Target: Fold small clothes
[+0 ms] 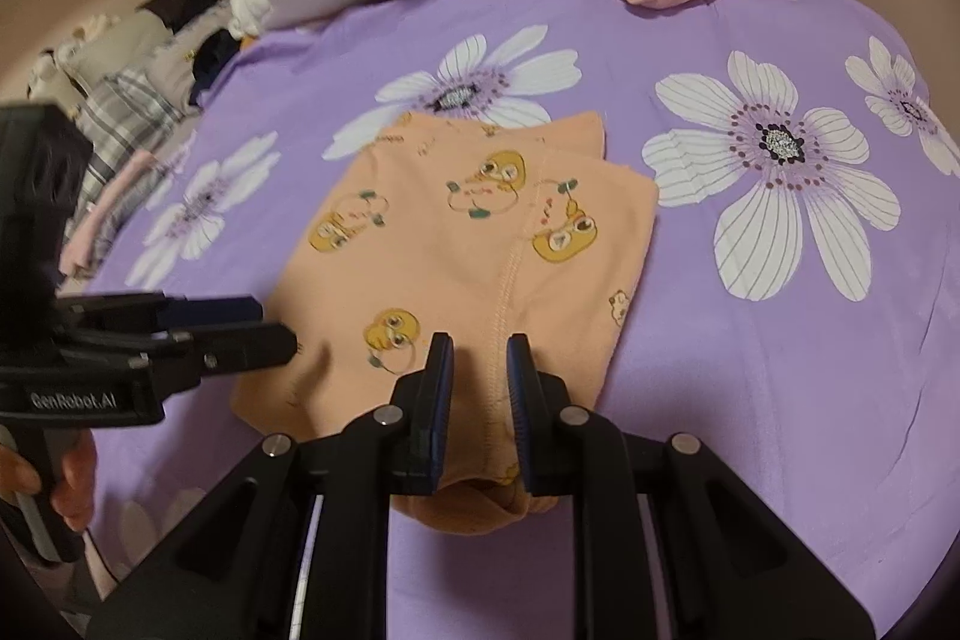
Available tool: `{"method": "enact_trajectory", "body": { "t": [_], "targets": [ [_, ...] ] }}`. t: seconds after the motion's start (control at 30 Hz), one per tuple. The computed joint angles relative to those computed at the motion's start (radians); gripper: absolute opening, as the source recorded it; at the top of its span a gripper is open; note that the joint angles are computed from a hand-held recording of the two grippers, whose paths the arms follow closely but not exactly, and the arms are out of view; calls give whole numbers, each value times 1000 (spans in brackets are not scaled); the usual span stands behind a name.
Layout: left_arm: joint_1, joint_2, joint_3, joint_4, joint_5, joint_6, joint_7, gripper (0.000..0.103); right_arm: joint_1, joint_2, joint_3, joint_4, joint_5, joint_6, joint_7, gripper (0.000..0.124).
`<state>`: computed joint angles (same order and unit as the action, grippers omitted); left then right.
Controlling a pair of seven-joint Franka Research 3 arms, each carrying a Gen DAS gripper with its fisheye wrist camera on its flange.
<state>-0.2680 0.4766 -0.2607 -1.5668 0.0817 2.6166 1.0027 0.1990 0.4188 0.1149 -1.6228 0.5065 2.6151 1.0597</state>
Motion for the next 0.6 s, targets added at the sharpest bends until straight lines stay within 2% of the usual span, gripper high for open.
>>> {"method": "enact_trajectory", "body": {
  "t": [0.1, 0.4, 0.6],
  "targets": [
    [-3, 15, 0, 12, 4, -9, 5, 51, 10, 6, -14, -3, -30, 1, 16, 20],
    [22, 12, -22, -12, -43, 9, 39, 51, -1, 20, -7, 11, -21, -20, 22, 18],
    [17, 8, -17, -16, -44, 4, 39, 51, 0, 19, -7, 11, -20, -21, 31, 19]
  ]
}}
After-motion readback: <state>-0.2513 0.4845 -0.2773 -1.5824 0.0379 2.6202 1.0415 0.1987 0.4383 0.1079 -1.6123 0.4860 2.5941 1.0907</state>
